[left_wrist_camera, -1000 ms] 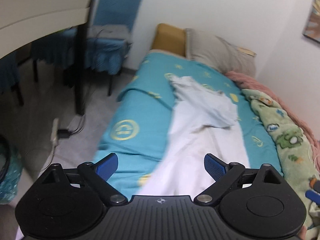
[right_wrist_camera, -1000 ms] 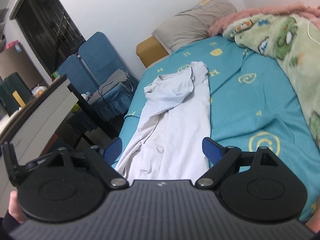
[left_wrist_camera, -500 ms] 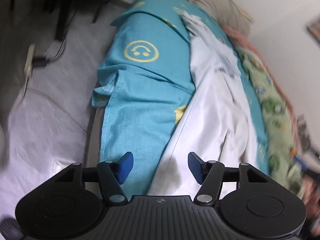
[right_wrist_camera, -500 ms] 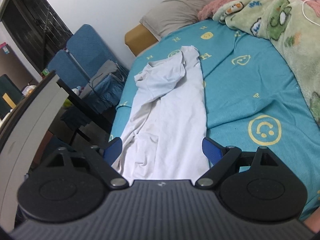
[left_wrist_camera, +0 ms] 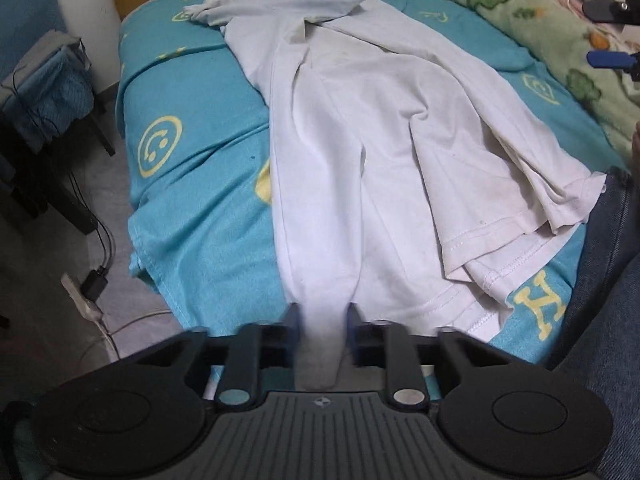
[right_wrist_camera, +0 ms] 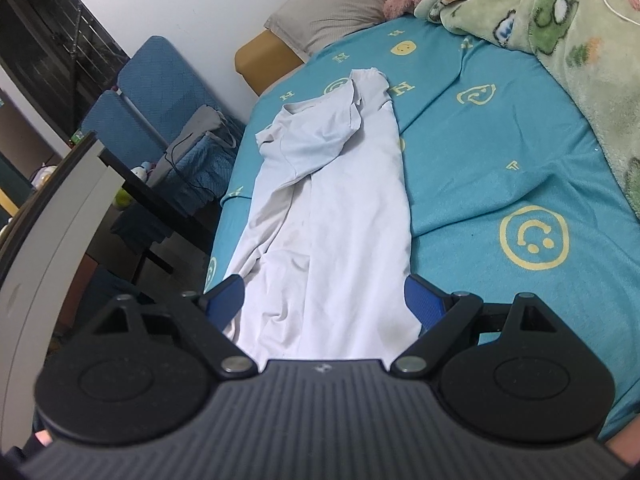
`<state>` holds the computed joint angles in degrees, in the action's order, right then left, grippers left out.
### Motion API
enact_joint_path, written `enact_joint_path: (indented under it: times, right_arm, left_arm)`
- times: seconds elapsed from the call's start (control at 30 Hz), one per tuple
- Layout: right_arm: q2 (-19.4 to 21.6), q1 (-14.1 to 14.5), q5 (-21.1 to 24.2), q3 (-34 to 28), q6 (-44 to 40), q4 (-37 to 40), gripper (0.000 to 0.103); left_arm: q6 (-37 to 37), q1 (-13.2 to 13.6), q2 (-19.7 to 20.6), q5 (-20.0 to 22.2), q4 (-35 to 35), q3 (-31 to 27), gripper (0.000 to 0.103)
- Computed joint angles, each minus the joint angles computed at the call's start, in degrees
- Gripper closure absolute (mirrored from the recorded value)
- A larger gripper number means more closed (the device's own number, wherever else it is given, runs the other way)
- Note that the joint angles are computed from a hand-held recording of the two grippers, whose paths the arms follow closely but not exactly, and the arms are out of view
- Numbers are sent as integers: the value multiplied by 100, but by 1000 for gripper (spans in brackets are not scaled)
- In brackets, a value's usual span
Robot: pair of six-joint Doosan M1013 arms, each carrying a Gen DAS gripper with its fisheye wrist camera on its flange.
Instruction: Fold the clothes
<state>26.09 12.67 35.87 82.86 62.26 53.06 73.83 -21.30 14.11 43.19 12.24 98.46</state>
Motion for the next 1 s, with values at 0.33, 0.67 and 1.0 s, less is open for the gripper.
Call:
enact_joint_path:
  times: [0.33,0.67,1.0]
  right_arm:
    - [-31,-95,-95,43,445,-24,15]
    - [1,-224,40,27,665,-104,15]
    - [203,-380,980,-144,624,21,15]
  left_arm:
    - [-968,-853,-401,97,1851,-354,101]
    - [-1067,-1483,39,425,2116,-1029,101]
    - [-624,-1399,674,691,269,-1406,85]
